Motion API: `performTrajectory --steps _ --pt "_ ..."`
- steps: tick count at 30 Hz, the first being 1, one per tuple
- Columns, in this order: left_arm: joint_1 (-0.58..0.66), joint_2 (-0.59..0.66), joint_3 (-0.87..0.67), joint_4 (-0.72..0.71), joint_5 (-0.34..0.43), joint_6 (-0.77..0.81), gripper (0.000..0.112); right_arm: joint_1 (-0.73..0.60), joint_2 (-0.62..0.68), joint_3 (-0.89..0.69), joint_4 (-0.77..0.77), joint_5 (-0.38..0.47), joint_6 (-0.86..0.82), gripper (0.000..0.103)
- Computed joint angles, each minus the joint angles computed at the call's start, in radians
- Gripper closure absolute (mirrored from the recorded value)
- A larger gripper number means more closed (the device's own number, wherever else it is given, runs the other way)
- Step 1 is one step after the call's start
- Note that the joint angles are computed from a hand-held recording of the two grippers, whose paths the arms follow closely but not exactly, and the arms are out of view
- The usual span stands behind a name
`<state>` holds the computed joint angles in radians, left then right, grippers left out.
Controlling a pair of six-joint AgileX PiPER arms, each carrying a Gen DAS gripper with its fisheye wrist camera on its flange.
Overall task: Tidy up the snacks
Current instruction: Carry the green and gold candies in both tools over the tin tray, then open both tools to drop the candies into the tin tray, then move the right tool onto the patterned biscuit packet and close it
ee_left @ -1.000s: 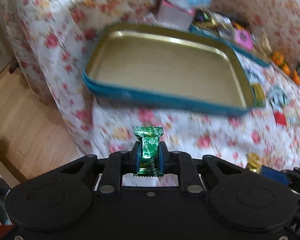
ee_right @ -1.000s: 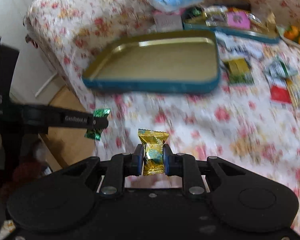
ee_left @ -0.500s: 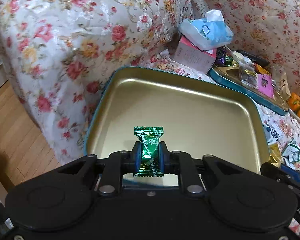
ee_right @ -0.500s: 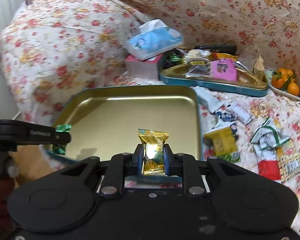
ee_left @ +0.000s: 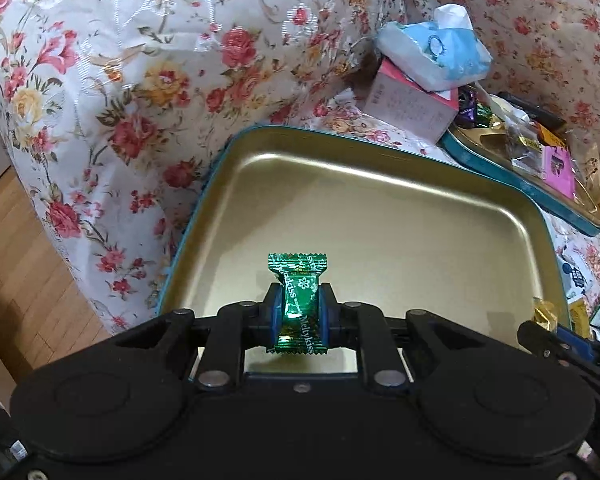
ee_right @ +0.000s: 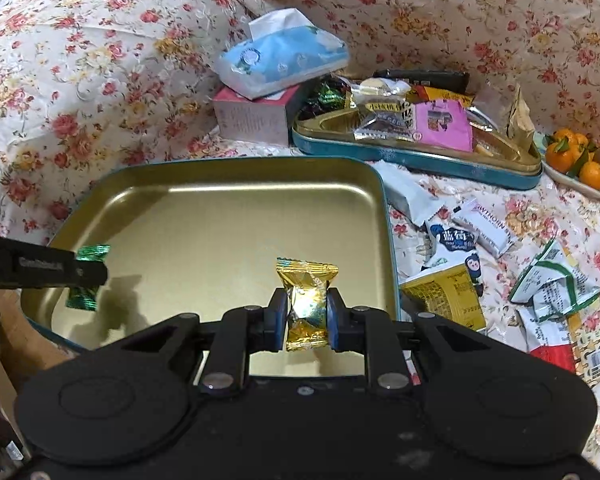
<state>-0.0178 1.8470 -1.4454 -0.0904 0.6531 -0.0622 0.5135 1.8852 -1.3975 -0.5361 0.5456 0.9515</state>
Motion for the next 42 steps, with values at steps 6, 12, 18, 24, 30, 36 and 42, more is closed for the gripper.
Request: performTrajectory --steps 6,12,18,24,30,36,42 --pt "-0.014 -0.012 0.012 0.035 -0.007 -0.013 0.078 -0.003 0.002 0.005 0.003 -0.010 0.024 0.076" --pt "-0.030 -0.048 0.030 0.038 -0.003 -0.026 0.078 0.002 -0.055 0.057 -0.051 -0.029 0.091 0.075" --pt "-0.071 -0.136 0.099 0.059 -0.006 -0.048 0.078 0.013 -0.174 0.178 -0.134 -0.033 0.210 0.072" --pt "-0.159 -0.218 0.189 0.081 -0.002 -0.074 0.078 0.033 -0.324 0.352 -0.222 -0.009 0.360 0.071" --pt "-0.287 -0.253 0.245 0.094 0.012 -0.104 0.078 0.030 -0.478 0.550 -0.272 0.023 0.490 0.070" --pt "-0.406 -0.249 0.258 0.077 -0.001 -0.104 0.078 -0.012 -0.591 0.706 -0.294 0.042 0.556 0.070" --pt "-0.504 -0.219 0.234 0.108 -0.034 -0.132 0.078 -0.103 -0.649 0.788 -0.298 0.005 0.571 0.070"
